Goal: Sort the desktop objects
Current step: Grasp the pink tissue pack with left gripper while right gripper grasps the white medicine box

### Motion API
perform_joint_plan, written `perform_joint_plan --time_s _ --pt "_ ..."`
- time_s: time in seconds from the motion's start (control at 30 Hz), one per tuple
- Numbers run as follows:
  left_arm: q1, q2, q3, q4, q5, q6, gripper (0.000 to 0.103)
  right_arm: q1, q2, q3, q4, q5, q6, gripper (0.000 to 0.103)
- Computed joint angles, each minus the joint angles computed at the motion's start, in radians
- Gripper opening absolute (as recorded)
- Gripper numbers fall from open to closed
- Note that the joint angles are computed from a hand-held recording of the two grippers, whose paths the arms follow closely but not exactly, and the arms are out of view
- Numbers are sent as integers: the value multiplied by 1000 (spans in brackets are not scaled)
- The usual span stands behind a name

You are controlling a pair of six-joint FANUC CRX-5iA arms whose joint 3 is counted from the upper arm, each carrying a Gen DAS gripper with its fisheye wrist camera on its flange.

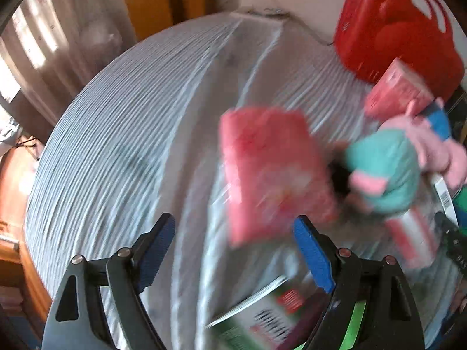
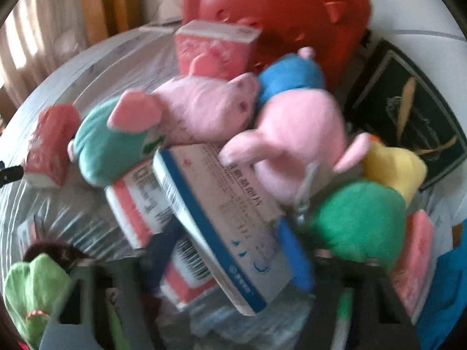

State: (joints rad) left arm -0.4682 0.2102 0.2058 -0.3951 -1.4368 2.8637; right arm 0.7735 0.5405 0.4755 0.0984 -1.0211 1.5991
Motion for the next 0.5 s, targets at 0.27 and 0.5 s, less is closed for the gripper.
perform_joint_plan --time_s 0.27,0.5 --pt "67 133 100 33 13 -106 100 -36 33 80 -66 -59 -1 38" --pt "61 151 98 62 22 -148 84 -31 6 53 -62 -51 8 25"
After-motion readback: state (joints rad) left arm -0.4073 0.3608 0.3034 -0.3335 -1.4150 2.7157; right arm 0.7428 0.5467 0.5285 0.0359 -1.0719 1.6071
